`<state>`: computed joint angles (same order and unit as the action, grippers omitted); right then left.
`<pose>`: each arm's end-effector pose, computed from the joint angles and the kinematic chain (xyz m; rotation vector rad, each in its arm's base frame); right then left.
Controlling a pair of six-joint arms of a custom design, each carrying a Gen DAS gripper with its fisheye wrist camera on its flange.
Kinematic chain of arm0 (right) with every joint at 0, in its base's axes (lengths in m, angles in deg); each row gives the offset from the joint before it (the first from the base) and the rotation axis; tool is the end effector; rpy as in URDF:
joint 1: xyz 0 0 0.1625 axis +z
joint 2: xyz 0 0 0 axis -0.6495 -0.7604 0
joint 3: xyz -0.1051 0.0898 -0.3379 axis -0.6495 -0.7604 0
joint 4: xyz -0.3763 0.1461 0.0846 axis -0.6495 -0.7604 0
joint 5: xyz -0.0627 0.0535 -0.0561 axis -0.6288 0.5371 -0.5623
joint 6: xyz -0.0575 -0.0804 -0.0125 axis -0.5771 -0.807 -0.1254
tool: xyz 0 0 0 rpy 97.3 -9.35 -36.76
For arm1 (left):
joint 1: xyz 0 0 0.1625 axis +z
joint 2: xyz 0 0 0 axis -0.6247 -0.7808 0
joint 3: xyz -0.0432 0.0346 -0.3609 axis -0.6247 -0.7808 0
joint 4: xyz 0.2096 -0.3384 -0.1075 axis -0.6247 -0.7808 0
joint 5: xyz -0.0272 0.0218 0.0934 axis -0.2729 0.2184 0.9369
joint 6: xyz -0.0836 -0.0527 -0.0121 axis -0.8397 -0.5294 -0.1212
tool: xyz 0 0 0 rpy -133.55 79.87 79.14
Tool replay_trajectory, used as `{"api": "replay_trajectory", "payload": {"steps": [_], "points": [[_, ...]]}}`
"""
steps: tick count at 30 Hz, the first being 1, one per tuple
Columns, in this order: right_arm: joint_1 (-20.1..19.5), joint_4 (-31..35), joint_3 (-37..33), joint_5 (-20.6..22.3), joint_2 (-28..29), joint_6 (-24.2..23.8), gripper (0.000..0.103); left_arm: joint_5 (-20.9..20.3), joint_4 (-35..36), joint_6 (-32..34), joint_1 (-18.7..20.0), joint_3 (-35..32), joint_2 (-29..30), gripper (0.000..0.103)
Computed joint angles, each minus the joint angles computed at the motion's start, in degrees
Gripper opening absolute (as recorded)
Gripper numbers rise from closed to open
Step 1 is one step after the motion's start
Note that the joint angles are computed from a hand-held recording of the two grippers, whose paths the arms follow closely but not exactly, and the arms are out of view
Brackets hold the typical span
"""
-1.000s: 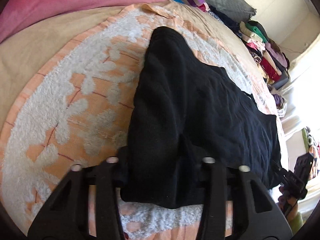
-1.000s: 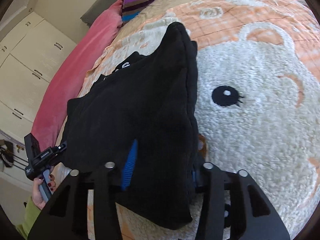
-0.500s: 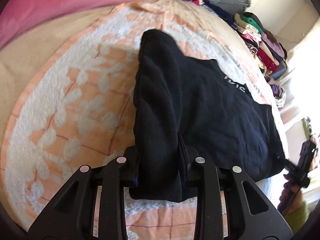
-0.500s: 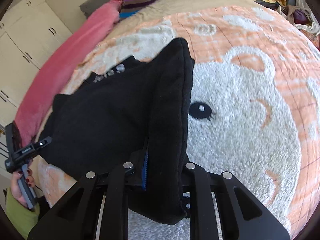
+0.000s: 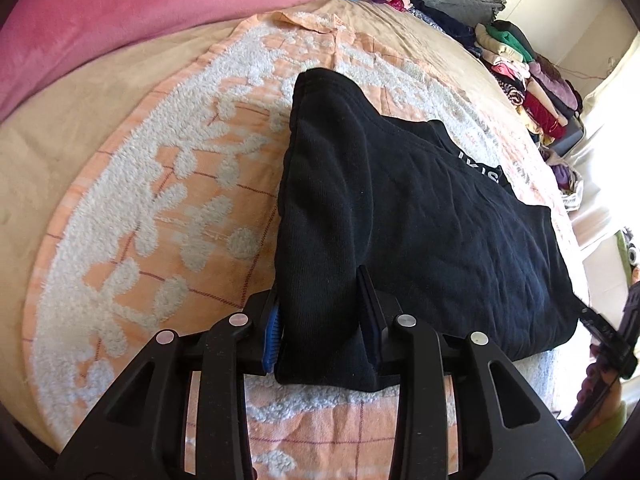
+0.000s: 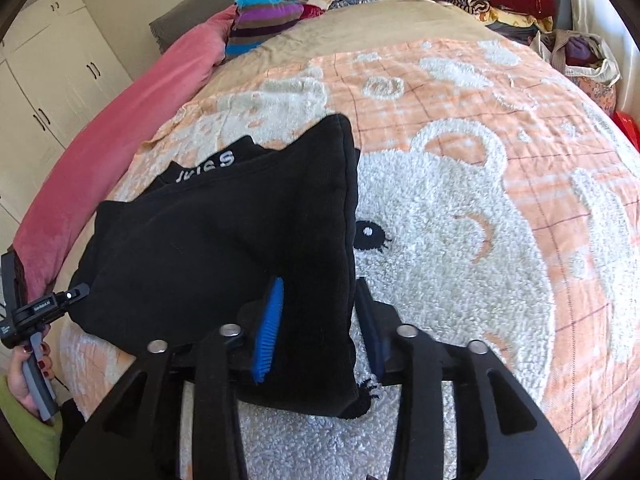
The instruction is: Fold small clothes
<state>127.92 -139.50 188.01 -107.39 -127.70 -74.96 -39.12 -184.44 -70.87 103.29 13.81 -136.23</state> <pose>0.0633 -0.5823 0.1966 -0.0751 -2.4627 0.9464 -0.1001 -0.6402 0.1483 0.3079 2.6367 -0.5718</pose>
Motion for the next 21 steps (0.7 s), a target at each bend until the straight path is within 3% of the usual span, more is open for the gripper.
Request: {"api": "replay_trajectory", "payload": {"steps": [10,14,17,21], "points": [[2.8,-3.9,1.2,-0.2,-0.8,-3.1,0.065,4.9,0.0,2.1,-2.1,1.6,-1.8,0.027],[4.1,-4.8,1.4,-0.6,-1.0,-4.3,0.072,6.4,-0.8,2.6,-3.0,2.2,-2.7,0.035],[5.4,-5.9,1.5,-0.6,-1.1,-5.3,0.079,7.0,-1.5,3.0,-3.6,2.6,-3.7,0.036],[7.4,-6.8,1.1,-0.5,-0.9,-6.4,0.085,7.8,-2.1,3.6,-4.5,3.1,-4.8,0.047]]}}
